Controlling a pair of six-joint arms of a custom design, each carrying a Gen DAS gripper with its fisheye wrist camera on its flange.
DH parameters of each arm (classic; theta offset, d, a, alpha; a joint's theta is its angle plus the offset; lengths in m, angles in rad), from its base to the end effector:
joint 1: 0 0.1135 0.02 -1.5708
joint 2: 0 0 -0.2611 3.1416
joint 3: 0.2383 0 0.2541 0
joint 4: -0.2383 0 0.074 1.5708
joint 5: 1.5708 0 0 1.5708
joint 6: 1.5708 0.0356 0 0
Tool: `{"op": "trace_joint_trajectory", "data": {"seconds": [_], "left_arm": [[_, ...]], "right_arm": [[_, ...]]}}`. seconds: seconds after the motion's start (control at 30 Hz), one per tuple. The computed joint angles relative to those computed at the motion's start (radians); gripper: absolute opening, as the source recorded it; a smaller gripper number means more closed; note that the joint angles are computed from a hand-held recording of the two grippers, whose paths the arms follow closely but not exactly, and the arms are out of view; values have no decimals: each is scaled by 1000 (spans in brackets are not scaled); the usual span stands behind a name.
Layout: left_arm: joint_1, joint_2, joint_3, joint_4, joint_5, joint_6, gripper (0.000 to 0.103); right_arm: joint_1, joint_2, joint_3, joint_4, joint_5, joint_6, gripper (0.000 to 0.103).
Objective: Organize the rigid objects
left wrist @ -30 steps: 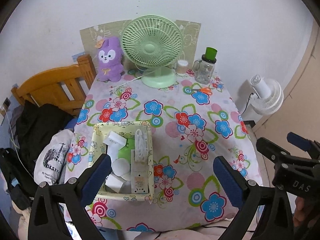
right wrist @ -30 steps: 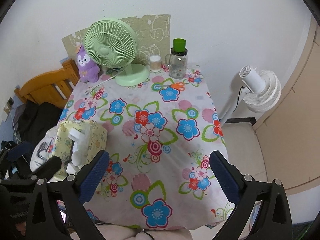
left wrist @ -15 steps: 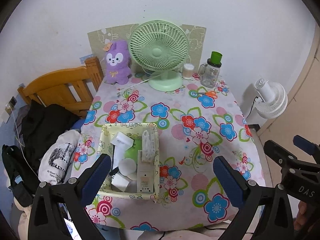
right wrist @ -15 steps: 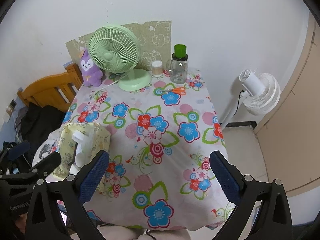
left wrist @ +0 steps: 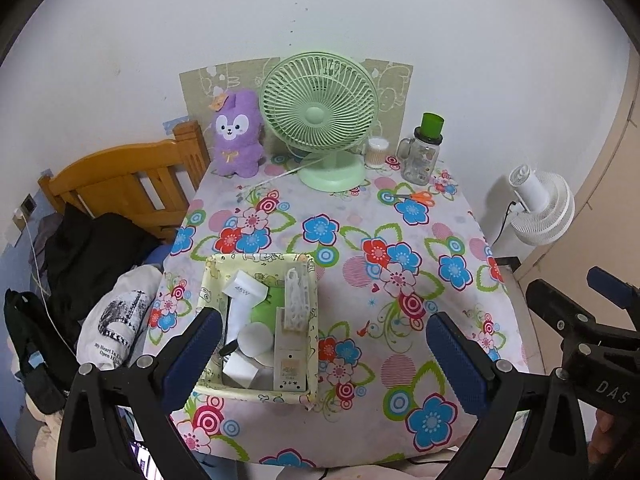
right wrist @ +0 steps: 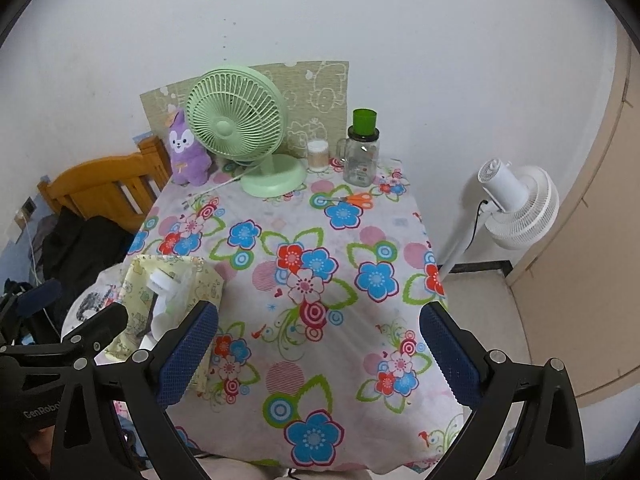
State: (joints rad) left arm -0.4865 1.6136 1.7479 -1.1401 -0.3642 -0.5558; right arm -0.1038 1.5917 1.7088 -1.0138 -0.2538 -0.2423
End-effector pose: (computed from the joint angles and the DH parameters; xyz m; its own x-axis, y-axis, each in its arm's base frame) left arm 0.2935 -0.1409 0.3763 -0.7758 -0.1474 -0.6136 -0.1660 0.9858 -0.0269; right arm 0.3305 -0.0254 0.3782 -0.7410 -0.1563 -0.6530 -0.2404 0.9698 0.0407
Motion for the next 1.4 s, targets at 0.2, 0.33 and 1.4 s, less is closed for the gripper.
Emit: {"op": "trace_joint_trajectory", "data": {"seconds": [0.2,0.33,1.4], "left_arm": [[3,-7,-7,4,5,4,103],[2,0,4,-6,4,11,103],[10,7,-9,18,-20,53,103]], "right_arm": [[7,-12,-18,7,19,4,102],[8,-19,-26,12,25,9,102],[13,-21,-42,40,31,22,102]]}}
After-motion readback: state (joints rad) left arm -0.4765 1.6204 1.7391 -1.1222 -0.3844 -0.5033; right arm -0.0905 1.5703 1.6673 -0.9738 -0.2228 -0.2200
